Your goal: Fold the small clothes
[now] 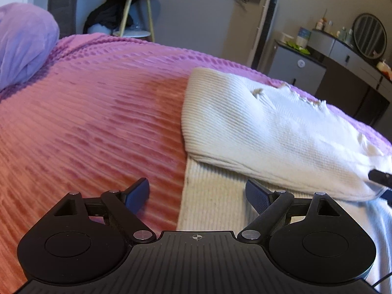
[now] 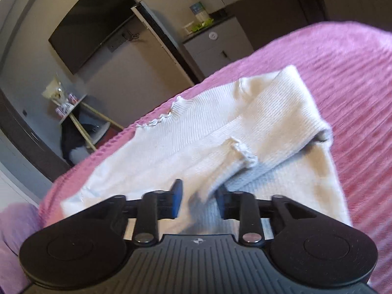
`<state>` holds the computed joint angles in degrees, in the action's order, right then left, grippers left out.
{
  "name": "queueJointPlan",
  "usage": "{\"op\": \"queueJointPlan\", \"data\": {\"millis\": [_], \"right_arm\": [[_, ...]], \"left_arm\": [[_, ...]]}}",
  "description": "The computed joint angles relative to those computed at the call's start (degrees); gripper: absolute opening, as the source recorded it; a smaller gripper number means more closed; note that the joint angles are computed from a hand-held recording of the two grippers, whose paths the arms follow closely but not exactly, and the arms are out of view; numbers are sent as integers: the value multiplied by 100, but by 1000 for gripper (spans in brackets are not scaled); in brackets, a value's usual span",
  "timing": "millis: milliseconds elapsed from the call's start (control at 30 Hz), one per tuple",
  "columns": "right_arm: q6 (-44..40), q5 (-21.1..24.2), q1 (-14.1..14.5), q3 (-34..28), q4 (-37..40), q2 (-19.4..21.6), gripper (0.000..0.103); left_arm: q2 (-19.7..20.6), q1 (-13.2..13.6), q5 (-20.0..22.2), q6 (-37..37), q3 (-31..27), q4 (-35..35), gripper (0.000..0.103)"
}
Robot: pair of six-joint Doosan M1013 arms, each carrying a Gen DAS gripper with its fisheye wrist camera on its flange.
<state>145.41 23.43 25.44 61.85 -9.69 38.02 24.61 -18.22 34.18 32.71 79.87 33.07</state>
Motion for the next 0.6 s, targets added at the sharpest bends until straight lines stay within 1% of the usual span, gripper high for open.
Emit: {"op": "queueJointPlan", "data": {"millis": [33,67,100,133,167,200,267,333,367,400,433,533,567,600], "right_arm": [[1,62,-3,-58,-14,30,12],[-75,195,13,-177,-88,69,6],[-115,181,37,-269,-272,92,5],[-64,39,62,-332,-560,97,5],[172,-166,89,-339,-1019,71,5],[560,-468,98,-299,-1550,28,5],[1762,-1009,66,-186,-2737,-67,5],[3038,-1415,1,-41,-3903,-154,5],[3394,-1525,-37,26,-4246,-193,5],[3449,-1513,-64,55,-4310,-208,5],[3211,-1416,-86,65,-4075,-210,6],[2032,-1231,-163,61,-2613,-198,6],[1621,-1154,-172,11,-2203,-177,6],[1380,-1131,-174,-24,-2011,-160,6]], "left_arm": [[13,-15,49,57,-34,-9,90],[14,-13,-4,176,-49,-91,90],[15,1,-97,340,-63,-252,90],[18,16,-194,562,-83,-471,90],[29,30,-281,791,-103,-649,90],[52,23,-316,916,-131,-659,90],[153,-34,-133,885,-255,-260,89],[245,-51,-19,737,-358,68,88],[278,-30,-29,690,-397,51,87],[311,6,-73,725,-441,-100,87],[349,47,-105,786,-495,-283,86],[458,92,-83,742,-663,-380,83],[464,126,-187,959,-686,-670,83],[462,159,-287,1148,-694,-948,84]]}}
